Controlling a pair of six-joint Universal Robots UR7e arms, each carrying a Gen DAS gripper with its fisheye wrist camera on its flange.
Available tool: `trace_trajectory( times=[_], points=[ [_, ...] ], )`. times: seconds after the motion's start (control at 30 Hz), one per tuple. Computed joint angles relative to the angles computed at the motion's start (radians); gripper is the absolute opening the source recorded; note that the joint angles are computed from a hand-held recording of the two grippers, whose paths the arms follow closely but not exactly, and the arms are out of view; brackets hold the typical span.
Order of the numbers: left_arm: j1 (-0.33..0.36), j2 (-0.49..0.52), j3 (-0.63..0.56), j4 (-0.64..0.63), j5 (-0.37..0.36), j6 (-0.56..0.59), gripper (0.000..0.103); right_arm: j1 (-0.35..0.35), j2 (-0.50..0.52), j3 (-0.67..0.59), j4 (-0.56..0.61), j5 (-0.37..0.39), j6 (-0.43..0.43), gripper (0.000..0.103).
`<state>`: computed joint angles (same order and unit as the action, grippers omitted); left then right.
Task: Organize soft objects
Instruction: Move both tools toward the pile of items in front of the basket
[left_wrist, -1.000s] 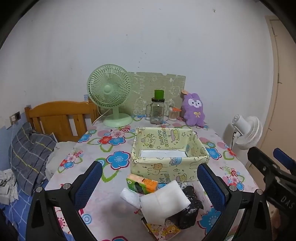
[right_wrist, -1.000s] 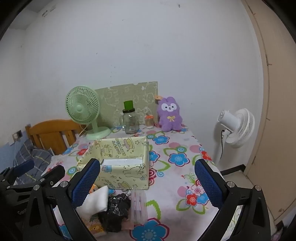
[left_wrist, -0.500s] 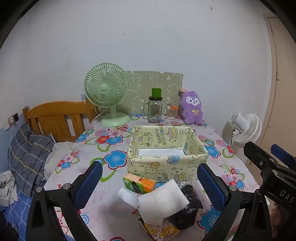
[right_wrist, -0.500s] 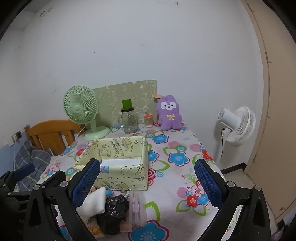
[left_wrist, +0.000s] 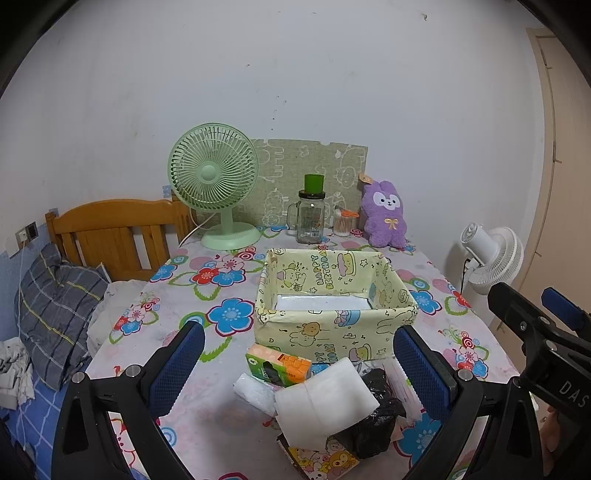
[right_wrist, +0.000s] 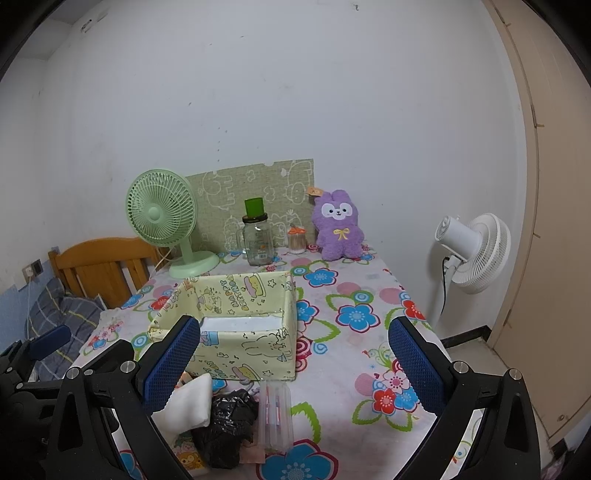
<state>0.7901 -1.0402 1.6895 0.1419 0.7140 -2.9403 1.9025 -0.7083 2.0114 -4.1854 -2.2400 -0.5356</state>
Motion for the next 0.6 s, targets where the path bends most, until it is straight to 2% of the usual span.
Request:
trace_trajectory(
  times=[0.6],
  points=[
    [-0.004,-0.013,0.019,-0.016,0.007,0.000,0.103,0.004,0.002,0.005,-0.006,0.004,-0.002,0.103]
  ],
)
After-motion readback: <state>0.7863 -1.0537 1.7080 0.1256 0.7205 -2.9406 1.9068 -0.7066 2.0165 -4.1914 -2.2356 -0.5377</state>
